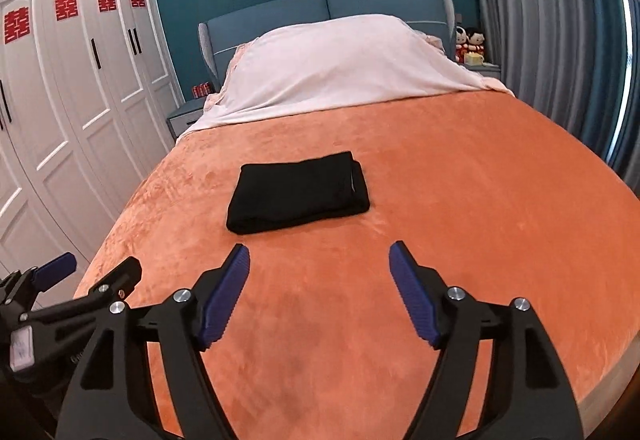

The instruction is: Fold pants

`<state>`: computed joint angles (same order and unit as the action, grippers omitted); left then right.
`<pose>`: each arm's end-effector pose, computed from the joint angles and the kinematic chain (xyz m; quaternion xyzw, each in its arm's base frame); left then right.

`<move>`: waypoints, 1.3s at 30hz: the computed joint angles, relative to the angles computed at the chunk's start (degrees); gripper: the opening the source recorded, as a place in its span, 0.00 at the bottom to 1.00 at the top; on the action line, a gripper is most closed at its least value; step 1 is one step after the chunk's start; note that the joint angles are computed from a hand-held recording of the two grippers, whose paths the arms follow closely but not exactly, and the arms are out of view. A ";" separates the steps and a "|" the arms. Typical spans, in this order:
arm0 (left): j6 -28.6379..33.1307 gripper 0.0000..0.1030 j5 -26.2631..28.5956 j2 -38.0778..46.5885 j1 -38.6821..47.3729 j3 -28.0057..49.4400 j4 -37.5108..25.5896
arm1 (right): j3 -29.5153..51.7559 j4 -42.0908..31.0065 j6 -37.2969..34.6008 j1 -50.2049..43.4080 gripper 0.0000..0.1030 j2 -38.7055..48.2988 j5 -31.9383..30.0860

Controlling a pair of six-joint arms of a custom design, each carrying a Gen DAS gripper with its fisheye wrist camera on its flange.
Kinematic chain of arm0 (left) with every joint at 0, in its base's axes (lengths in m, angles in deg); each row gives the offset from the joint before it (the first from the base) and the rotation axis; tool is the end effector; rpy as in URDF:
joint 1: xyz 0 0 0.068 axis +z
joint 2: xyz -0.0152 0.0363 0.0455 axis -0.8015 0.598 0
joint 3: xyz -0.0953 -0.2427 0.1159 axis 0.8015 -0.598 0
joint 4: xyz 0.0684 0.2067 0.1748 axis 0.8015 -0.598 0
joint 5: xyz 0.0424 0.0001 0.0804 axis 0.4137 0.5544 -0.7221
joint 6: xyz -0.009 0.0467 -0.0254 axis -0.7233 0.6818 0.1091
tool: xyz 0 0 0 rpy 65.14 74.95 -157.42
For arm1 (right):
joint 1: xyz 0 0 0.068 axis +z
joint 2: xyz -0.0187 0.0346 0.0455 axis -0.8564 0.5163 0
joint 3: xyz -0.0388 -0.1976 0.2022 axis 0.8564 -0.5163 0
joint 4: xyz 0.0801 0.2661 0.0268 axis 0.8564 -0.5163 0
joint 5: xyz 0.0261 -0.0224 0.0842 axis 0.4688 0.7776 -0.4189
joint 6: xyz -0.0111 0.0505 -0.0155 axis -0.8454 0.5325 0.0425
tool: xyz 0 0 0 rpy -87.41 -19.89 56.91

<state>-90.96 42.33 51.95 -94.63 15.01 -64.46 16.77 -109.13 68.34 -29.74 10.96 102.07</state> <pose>0.2255 -0.1689 0.3126 -0.0325 0.9105 0.0909 0.4021 0.1992 0.1008 0.3349 0.0131 0.8934 0.0897 0.4401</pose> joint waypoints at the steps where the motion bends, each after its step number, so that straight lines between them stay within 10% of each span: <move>1: -0.75 0.85 -0.80 -0.58 -1.16 -0.43 -0.75 | -0.29 -0.94 0.34 0.99 0.68 -1.05 0.92; 39: -8.41 0.85 1.17 -5.54 -4.39 -4.47 -6.28 | -2.17 -8.54 7.25 14.13 0.72 -5.95 10.55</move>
